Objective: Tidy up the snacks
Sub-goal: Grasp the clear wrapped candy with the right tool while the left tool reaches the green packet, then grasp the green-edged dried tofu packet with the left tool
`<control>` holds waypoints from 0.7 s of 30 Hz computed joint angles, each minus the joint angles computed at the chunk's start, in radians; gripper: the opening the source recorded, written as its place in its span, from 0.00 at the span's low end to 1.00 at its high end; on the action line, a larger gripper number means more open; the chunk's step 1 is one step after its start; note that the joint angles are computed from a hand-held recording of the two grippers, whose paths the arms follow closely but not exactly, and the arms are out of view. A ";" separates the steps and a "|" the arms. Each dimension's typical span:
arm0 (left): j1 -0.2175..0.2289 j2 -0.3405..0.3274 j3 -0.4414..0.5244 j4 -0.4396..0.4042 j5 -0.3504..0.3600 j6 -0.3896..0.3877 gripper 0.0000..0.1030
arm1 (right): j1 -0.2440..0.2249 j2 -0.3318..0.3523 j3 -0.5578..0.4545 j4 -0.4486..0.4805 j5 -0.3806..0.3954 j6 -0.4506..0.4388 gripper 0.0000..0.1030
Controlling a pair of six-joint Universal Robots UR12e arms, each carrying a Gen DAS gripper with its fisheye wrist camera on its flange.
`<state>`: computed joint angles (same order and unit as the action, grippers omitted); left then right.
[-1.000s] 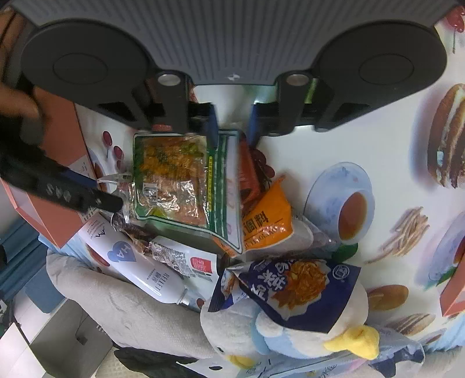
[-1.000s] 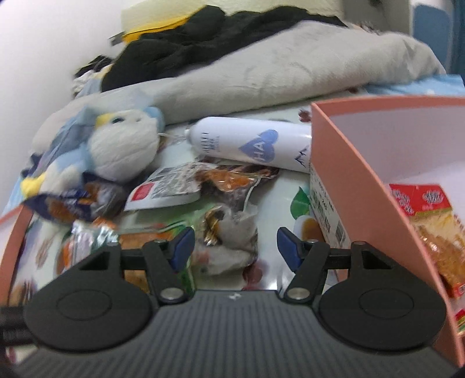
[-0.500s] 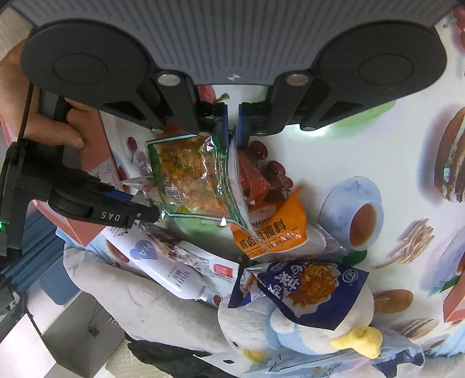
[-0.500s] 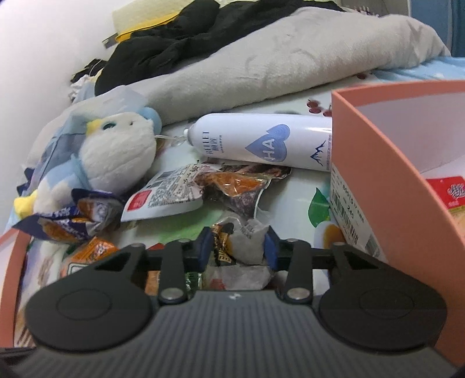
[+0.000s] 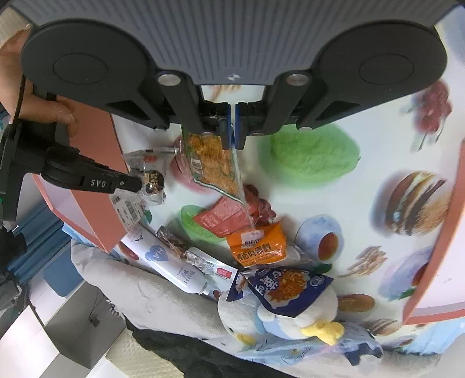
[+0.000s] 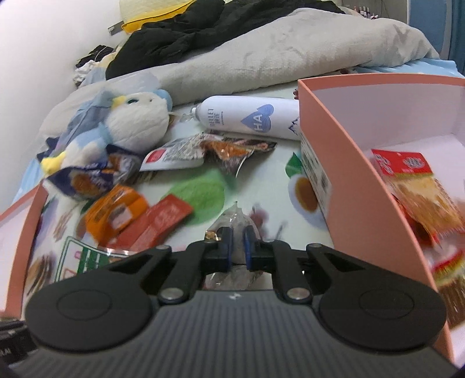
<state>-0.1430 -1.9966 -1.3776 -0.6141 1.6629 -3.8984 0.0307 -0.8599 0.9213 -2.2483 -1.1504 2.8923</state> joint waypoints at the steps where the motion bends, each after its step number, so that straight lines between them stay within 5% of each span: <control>1: -0.005 0.008 -0.009 -0.002 0.010 0.002 0.03 | -0.003 -0.014 0.020 -0.003 0.003 -0.006 0.11; 15: -0.060 0.112 -0.140 0.033 0.064 -0.055 0.03 | -0.054 -0.196 0.271 0.018 0.066 -0.096 0.11; 21: -0.063 0.086 -0.104 0.019 0.044 0.017 0.03 | -0.063 -0.220 0.321 -0.002 0.061 -0.106 0.15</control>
